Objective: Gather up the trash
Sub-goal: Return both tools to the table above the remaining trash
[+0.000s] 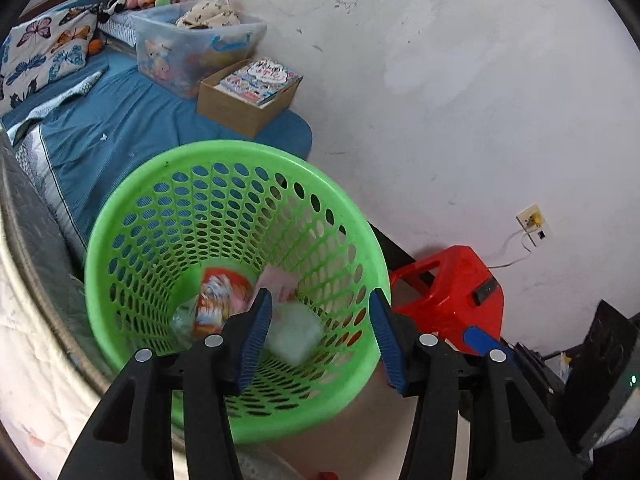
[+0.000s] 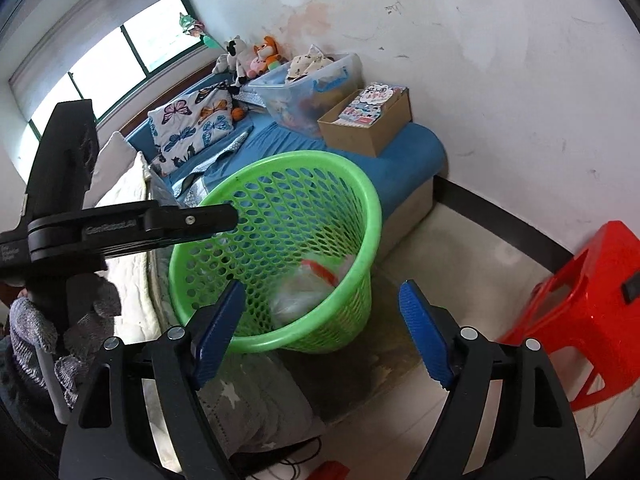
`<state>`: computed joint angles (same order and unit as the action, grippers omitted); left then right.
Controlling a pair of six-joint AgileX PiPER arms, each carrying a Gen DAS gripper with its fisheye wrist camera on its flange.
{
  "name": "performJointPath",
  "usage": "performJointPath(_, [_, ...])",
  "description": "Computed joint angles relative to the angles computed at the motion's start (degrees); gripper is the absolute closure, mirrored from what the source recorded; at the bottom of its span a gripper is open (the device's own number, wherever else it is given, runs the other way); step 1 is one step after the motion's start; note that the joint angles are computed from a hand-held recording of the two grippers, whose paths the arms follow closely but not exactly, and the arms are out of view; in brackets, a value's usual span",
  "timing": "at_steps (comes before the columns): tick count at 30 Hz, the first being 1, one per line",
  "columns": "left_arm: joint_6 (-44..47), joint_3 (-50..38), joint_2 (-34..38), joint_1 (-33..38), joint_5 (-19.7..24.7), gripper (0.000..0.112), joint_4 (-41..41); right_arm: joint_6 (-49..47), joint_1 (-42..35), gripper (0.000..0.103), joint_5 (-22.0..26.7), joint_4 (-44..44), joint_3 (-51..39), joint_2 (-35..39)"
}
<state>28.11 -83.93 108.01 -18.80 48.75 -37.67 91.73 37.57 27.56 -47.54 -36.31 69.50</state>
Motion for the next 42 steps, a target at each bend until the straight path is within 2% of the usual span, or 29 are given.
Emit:
performJointPath(7, [3.7, 8.8, -10.1, 4.9, -0.7, 0.064, -2.4, 0.6, 3.6, 0.024, 1.2, -0.5, -1.9, -0.3])
performJointPath(13, [6.1, 18.1, -20.9, 12.1, -1.2, 0.064, -2.9, 0.0, 7.9, 0.023, 3.3, -0.4, -5.2, 0.4])
performJointPath(19, [10.0, 26.4, -30.2, 22.5, -0.5, 0.061, -2.9, -0.1, 11.7, 0.022, 3.1, -0.9, -9.3, 3.8])
performJointPath(25, [18.3, 30.3, -35.3, 39.5, 5.0, 0.061, -6.4, -4.2, 14.2, 0.022, 1.7, 1.5, -15.3, 9.6])
performJointPath(29, [23.3, 30.8, -36.2, 49.6, 7.7, 0.061, -7.7, -7.6, 15.7, 0.022, 1.4, 3.2, -19.8, 13.6])
performJointPath(33, [26.9, 30.4, -35.4, 57.9, 8.2, 0.061, -7.9, -11.5, 16.8, 0.022, 0.4, 5.6, -24.9, 17.7])
performJointPath(38, [30.1, 30.7, -33.0, 66.1, 8.1, 0.06, -6.9, -19.8, 17.4, 0.022, -1.3, 12.1, -32.3, 23.4])
performJointPath(42, [32.7, 31.3, -30.5, 70.3, 7.6, 0.058, -6.6, -28.5, 17.8, 0.022, -0.4, 18.5, -40.1, 28.7])
